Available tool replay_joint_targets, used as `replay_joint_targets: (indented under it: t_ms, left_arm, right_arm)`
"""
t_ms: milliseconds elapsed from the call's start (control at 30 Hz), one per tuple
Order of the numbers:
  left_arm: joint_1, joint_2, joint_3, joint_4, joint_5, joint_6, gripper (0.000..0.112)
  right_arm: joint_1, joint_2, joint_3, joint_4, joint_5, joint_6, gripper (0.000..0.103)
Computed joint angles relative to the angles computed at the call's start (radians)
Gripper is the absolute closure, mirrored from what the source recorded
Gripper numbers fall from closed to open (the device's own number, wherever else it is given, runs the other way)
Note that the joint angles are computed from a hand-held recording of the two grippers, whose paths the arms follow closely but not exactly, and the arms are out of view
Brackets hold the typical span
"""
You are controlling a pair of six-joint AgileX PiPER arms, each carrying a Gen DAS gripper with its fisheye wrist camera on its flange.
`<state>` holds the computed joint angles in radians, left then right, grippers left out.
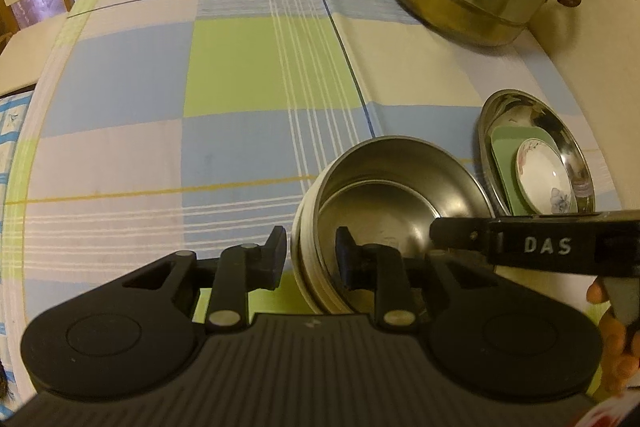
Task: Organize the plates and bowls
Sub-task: 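Lift the bowl stack with both grippers toward the steel basin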
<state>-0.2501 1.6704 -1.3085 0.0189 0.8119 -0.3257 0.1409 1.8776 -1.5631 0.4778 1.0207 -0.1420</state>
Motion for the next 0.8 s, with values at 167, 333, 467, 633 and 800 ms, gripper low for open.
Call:
replay_joint_targets:
  t_ms: [167, 333, 467, 633, 800]
  left_arm:
    - [0.003, 0.025, -0.011, -0.007, 0.005, 0.009, 0.091]
    - [0.008, 0.029, -0.016, -0.015, 0.01, 0.038, 0.091]
    - [0.016, 0.038, -0.028, -0.036, 0.02, 0.075, 0.091]
    - [0.02, 0.038, -0.022, -0.044, 0.01, 0.103, 0.09]
    - [0.012, 0.024, 0.006, -0.035, -0.022, 0.105, 0.091]
  right_arm:
    - [0.013, 0.017, -0.021, -0.022, 0.017, 0.026, 0.077]
    - [0.032, 0.022, -0.037, -0.062, 0.021, 0.057, 0.079]
    - [0.028, 0.04, -0.067, -0.06, 0.053, 0.072, 0.079]
    - [0.015, 0.052, -0.075, -0.035, 0.064, 0.068, 0.078]
    - [-0.002, 0.04, -0.039, 0.006, 0.036, 0.047, 0.078]
